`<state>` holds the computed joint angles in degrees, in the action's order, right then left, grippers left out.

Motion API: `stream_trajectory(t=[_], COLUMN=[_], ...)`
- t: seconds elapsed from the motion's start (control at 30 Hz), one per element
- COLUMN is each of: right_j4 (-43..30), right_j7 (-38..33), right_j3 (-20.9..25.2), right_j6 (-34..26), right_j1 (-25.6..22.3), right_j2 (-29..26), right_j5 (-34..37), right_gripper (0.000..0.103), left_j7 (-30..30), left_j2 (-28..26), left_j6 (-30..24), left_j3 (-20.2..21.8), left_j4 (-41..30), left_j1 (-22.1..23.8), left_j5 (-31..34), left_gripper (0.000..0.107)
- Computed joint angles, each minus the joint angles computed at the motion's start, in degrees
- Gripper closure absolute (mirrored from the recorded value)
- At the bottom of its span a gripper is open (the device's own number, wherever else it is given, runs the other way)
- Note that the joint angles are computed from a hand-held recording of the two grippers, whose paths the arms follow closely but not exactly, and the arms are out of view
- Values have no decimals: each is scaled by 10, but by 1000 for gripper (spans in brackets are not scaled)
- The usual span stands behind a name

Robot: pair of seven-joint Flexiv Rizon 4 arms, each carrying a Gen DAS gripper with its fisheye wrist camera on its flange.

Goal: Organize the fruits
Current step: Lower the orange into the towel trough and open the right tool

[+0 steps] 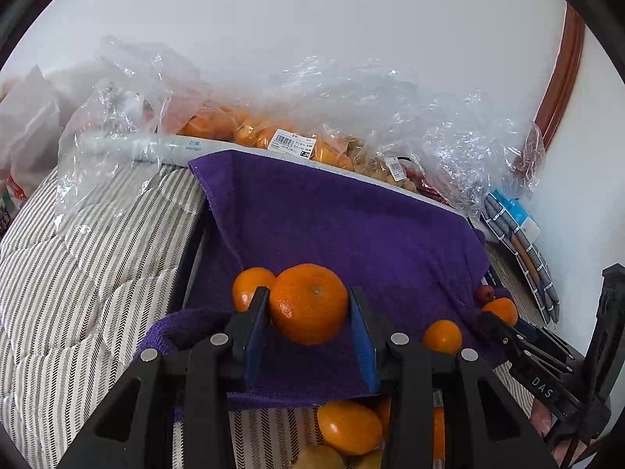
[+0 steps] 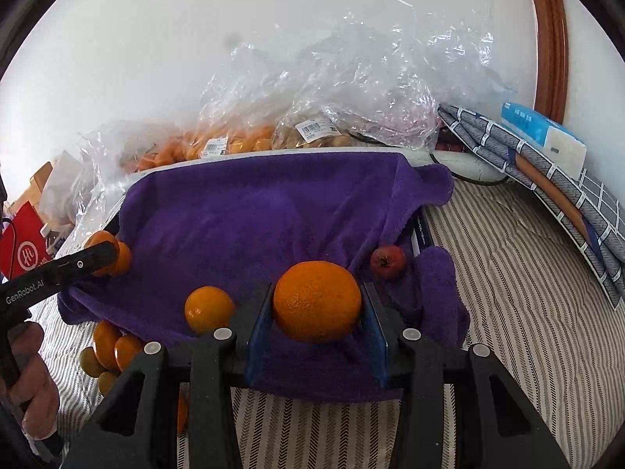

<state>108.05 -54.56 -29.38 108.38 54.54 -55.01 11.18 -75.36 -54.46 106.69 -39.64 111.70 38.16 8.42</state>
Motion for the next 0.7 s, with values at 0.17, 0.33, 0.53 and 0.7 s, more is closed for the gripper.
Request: stream_trajectory(t=[0.17,0.33,0.53,0.7], right_j4=[-2,0,6,13], right_j7=[5,11,20,19], right_j3=[1,-3,-11,-40], right_j6=[-13,-13,-2,11], right_j1=[-2,0,5,33], right_j2=[1,0,0,-12], right_j5=[-6,-10,-4,26], right_gripper=[60,60,53,42], left_j7=[-6,-7,-4,-2], left_j2=[11,10,-2,-7], left_j6=[9,12,10,14], left_j3=[30,33,16,11], left_j4=[-6,-9,-11,-11], left_j1=[-26,-30,-16,-13], left_j5=[-6,-1,11,14], left_gripper=[69,69,69,69])
